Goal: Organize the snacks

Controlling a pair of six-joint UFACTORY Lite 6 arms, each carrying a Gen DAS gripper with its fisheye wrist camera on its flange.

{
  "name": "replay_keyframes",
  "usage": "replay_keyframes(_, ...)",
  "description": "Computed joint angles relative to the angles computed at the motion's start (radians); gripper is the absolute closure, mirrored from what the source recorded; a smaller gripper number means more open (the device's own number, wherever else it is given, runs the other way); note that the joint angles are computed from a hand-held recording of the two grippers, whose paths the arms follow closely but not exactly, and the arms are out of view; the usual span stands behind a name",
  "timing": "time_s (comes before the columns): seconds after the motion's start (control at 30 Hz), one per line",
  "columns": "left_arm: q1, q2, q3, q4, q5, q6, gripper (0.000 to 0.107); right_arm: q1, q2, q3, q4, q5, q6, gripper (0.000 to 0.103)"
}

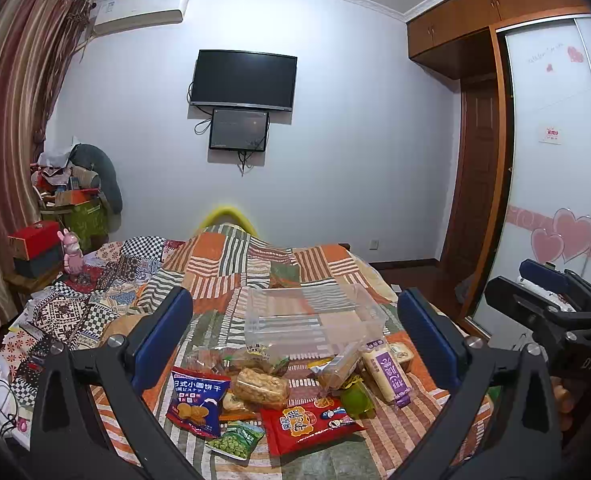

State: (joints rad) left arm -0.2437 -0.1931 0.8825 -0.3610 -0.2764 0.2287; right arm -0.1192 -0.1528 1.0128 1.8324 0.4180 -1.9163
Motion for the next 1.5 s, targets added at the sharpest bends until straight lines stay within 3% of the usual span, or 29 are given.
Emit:
replay_keyframes(0.77, -0.017, 0.011, -0.001, -0.056, -0.015, 0.052, 0.004, 0.003, -0.008, -0.003, -0.002, -0.003, 0.009, 0.000)
replay_keyframes(1.1, 0.002, 0.040, 0.005, 0.029, -0.025, -0.026, 0.004, 0.007, 0.006, -0.003, 0.025, -0.009, -0.016, 0.000)
replay_keyframes(1.33, 0.057, 0.082, 0.017, 0.254, -0.020, -0.251, 0.006, 0.021, 0.046, 0.010, 0.053, -0.030, -0.055, 0.006)
replay_keyframes(1.5, 0.116, 0.165, 0.071, 0.461, 0.015, -0.437, 0.023, 0.019, 0.122, 0.065, -0.062, -0.037, 0.064, 0.014)
